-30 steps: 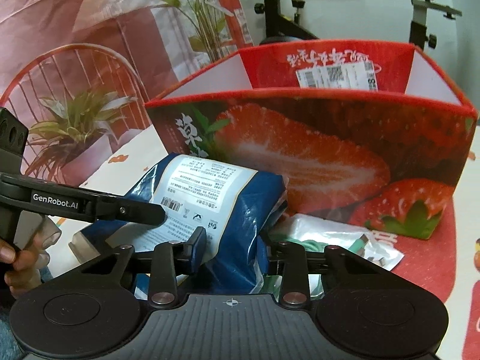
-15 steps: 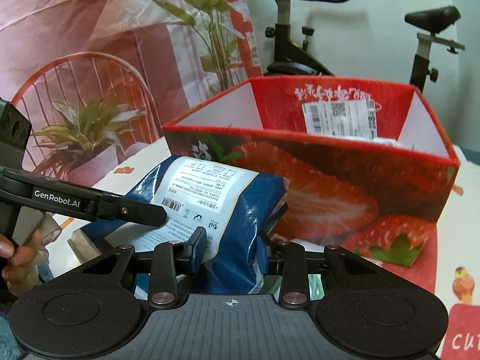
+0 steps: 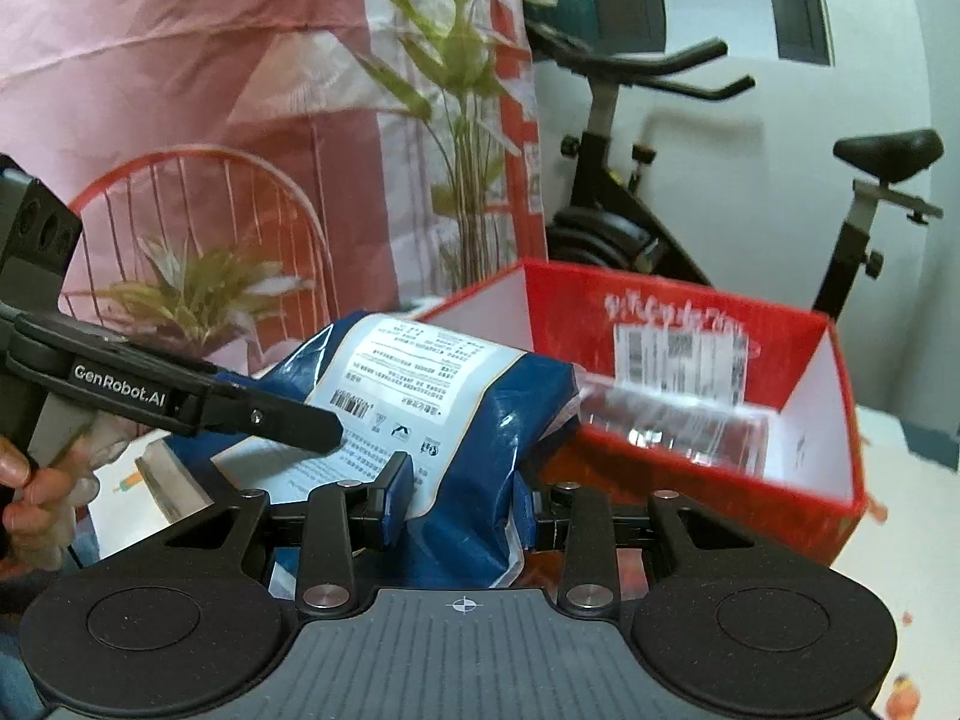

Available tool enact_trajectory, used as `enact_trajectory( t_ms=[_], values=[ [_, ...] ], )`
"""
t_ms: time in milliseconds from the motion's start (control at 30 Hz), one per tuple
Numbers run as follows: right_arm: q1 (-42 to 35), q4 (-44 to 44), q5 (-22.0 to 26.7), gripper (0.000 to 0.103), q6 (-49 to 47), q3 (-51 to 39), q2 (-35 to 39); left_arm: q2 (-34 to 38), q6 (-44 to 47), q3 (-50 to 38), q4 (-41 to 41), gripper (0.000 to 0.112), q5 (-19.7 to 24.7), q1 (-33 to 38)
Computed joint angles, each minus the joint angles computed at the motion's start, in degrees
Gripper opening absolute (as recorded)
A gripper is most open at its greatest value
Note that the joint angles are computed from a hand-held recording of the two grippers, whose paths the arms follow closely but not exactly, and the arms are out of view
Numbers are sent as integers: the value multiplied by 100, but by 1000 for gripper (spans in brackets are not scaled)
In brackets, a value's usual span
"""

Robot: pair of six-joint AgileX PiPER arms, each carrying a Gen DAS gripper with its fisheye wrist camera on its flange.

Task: Organize soft objects
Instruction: 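Lift the blue-and-white bag with both tools and carry it over the box, then lower the blue-and-white bag into the red box and open both tools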

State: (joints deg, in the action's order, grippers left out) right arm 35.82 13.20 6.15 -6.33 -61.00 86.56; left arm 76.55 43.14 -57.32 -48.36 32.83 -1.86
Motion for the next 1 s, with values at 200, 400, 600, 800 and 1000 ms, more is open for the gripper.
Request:
enact_trajectory(
  t_ms=[200, 400, 600, 800, 1000],
  values=[
    [-245, 747, 353, 32, -1003, -613, 86, 169, 169, -492, -190, 51, 131, 76],
    [-554, 360, 877, 33, -1203, -1624, 470, 636, 91, -1306, -111, 51, 197, 18],
    [-892, 250, 1303, 33, -1483, -2849, 1082, 1381, -216, -2377, -352, 51, 239, 12],
    [-1027, -1112, 1511, 33, -798, -4029, 1896, 2421, -1157, -3712, 496, 51, 190, -315],
    [-1240, -1080, 2605, 33, -724, -5587, 3074, 3596, -2475, -5185, 1800, 51, 929, -491]
  ],
)
